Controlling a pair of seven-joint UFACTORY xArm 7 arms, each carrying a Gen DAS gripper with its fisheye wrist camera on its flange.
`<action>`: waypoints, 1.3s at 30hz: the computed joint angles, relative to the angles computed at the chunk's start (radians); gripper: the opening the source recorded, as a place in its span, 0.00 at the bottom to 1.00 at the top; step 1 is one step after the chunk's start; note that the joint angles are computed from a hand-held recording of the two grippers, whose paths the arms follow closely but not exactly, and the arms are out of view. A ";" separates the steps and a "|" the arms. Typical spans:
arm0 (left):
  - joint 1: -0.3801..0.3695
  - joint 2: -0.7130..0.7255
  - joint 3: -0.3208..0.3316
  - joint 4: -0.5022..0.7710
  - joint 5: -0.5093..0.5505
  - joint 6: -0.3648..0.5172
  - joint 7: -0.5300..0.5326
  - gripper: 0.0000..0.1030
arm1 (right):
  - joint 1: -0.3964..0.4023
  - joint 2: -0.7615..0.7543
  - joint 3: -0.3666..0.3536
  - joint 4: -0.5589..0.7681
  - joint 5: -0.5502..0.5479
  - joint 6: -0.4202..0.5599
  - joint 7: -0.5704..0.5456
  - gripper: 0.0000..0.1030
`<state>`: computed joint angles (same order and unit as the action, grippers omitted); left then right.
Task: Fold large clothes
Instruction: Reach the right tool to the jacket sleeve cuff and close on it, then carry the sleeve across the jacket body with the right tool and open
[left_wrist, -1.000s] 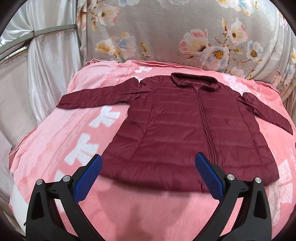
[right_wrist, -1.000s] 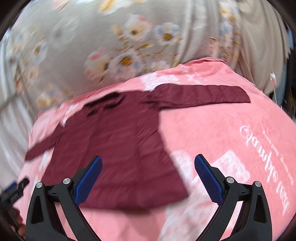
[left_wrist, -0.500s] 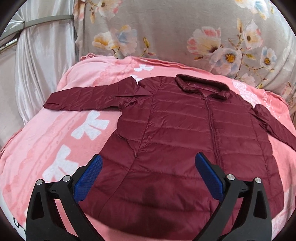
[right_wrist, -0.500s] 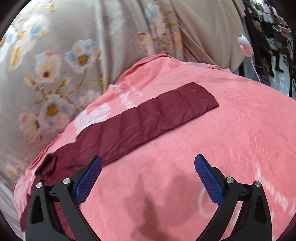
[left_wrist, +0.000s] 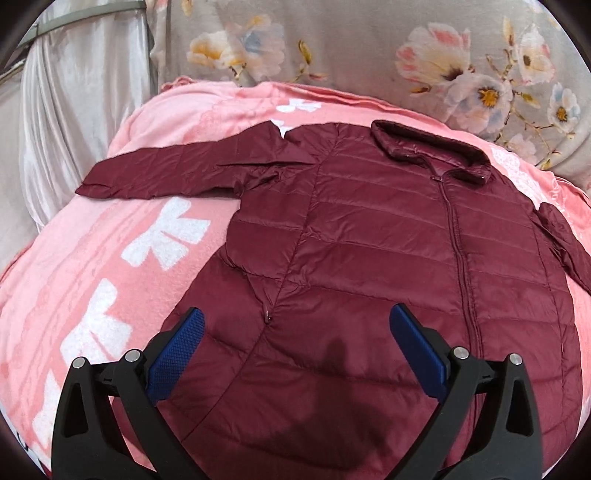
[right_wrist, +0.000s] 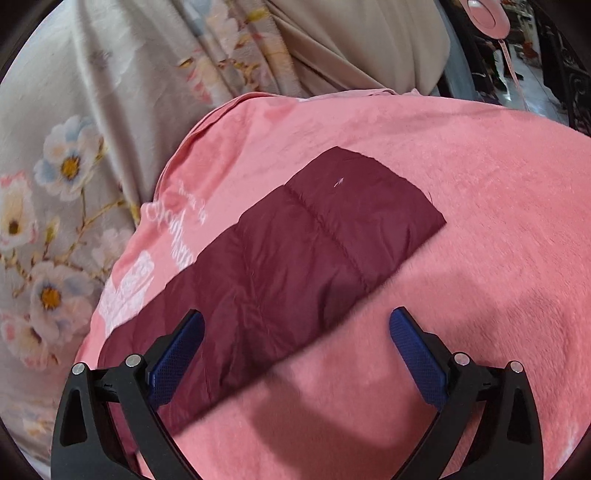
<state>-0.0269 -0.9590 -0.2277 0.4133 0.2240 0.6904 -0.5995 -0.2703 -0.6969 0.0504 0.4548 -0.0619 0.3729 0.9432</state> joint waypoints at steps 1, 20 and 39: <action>0.000 0.014 0.008 0.004 -0.001 -0.004 0.007 0.95 | -0.011 0.004 0.008 0.001 -0.001 -0.010 0.015 0.90; 0.084 0.037 0.052 -0.001 0.049 -0.053 0.030 0.95 | 0.304 0.217 0.160 0.402 -0.032 -0.079 -0.152 0.05; 0.054 0.037 0.338 0.006 -0.237 -0.109 0.327 0.94 | 0.817 0.587 0.257 0.675 -0.250 0.065 -0.135 0.68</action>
<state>0.0274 -0.9223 0.1102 0.4195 -0.0133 0.5810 -0.2729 0.5470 -0.1102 0.3077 1.1302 -0.3121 0.4379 0.8085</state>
